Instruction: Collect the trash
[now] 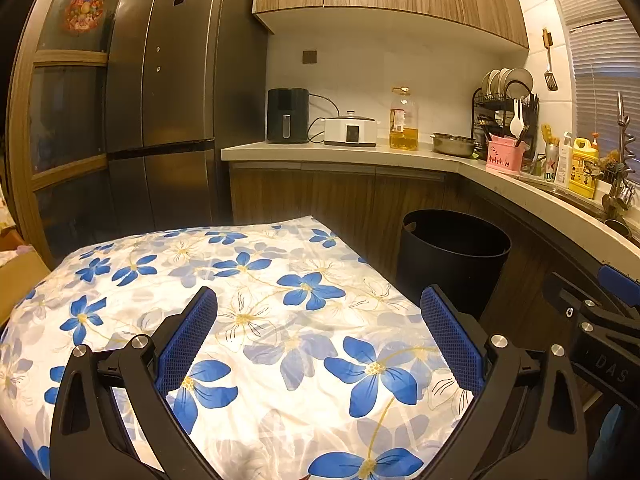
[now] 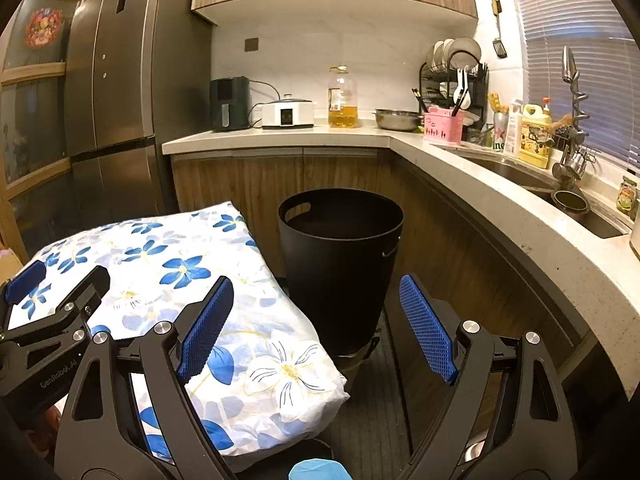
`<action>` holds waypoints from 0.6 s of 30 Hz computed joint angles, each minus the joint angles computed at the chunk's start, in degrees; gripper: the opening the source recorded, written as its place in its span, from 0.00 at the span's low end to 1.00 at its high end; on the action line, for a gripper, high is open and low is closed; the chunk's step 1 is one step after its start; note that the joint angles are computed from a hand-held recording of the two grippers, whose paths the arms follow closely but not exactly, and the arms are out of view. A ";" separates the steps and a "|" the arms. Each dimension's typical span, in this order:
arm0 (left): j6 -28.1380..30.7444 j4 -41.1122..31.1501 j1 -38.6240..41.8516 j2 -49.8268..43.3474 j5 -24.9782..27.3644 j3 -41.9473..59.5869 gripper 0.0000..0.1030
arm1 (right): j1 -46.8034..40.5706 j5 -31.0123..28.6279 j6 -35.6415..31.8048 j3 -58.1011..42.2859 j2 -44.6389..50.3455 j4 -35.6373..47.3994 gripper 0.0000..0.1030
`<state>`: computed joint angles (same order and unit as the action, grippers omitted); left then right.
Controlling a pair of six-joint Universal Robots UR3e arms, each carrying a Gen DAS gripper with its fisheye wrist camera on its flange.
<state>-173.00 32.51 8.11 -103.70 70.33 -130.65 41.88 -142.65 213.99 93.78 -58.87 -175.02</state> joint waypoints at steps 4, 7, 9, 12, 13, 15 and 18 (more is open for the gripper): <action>0.09 -0.11 0.41 0.24 -0.64 -0.21 0.95 | 0.12 -0.08 -0.03 -0.14 0.05 0.14 0.81; 0.11 0.13 0.65 0.34 -0.83 -0.40 0.95 | 0.41 -0.44 0.07 -0.37 0.10 0.21 0.81; 0.00 0.12 0.91 0.72 -1.23 -0.68 0.95 | 0.62 -0.82 0.28 -0.59 0.12 0.52 0.81; 0.12 0.00 1.04 0.97 -1.44 -0.71 0.95 | 0.74 -1.10 0.67 -0.90 0.29 0.94 0.81; 0.14 0.09 1.12 1.03 -1.54 -0.84 0.95 | 0.78 -1.18 0.81 -0.93 0.25 1.11 0.81; 0.24 0.06 1.26 1.14 -1.80 -0.96 0.95 | 0.81 -1.34 0.96 -1.07 0.31 1.26 0.81; 0.32 -0.04 1.40 1.18 -2.03 -0.95 0.95 | 0.84 -1.37 0.97 -1.07 0.26 1.32 0.81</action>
<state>-172.68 32.47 9.51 -102.53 68.31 -131.60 42.71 -144.02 214.97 92.71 -58.60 -173.71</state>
